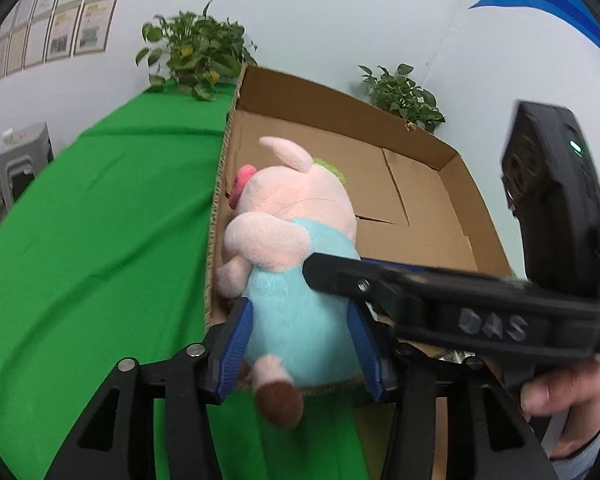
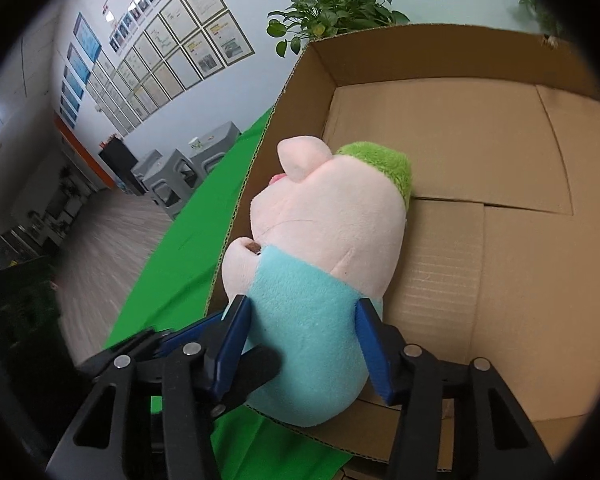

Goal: Organize objects
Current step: 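Lower the plush pig into the large box and open the left gripper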

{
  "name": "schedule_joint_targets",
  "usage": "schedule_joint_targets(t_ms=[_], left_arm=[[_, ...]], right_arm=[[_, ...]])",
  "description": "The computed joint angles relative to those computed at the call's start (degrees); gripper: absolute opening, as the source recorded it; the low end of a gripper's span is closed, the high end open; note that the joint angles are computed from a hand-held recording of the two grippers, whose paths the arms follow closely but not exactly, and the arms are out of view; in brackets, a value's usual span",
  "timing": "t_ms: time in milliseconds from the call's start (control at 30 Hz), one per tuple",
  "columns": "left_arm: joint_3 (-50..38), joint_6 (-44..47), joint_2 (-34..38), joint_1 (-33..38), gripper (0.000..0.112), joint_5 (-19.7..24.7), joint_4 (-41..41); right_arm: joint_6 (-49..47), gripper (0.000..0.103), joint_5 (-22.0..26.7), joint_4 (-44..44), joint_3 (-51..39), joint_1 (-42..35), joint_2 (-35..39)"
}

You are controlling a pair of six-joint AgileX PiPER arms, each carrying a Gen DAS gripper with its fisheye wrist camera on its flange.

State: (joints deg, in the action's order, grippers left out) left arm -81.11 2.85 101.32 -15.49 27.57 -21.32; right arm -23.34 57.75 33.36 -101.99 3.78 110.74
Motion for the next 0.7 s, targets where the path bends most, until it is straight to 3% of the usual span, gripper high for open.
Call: schedule_joint_targets(t_ms=[67, 200, 333, 467, 633, 700], left_arm=[[0.92, -3.29, -0.76, -0.44, 0.045, 0.08, 3.84], [2.18, 1.08, -0.79, 1.11, 0.037, -0.02, -1.94], [3.04, -1.93, -1.43, -0.23, 0.034, -1.24, 1.78], [3.5, -0.51, -1.58, 0.14, 0.034, -1.39, -0.43], [3.44, -4.36, -1.74, -0.51, 0.032, -1.3, 3.6], [3.29, -5.41, -1.9, -0.82, 0.032, -0.92, 5.33]], right_arm=[[1.39, 0.052, -0.11, -1.4, -1.24, 0.86, 0.59], [3.27, 0.055, -0.05, -2.79, -3.48, 2.03, 1.87], [3.47, 0.059, 0.89, 0.66, -3.38, -0.32, 1.94], [3.26, 0.073, -0.24, 0.94, -0.4, -2.03, 0.69], [0.66, 0.073, 1.3, 6.28, 1.85, -3.43, 2.21], [-0.64, 0.065, 1.44, 7.71, 1.99, -3.56, 2.67]])
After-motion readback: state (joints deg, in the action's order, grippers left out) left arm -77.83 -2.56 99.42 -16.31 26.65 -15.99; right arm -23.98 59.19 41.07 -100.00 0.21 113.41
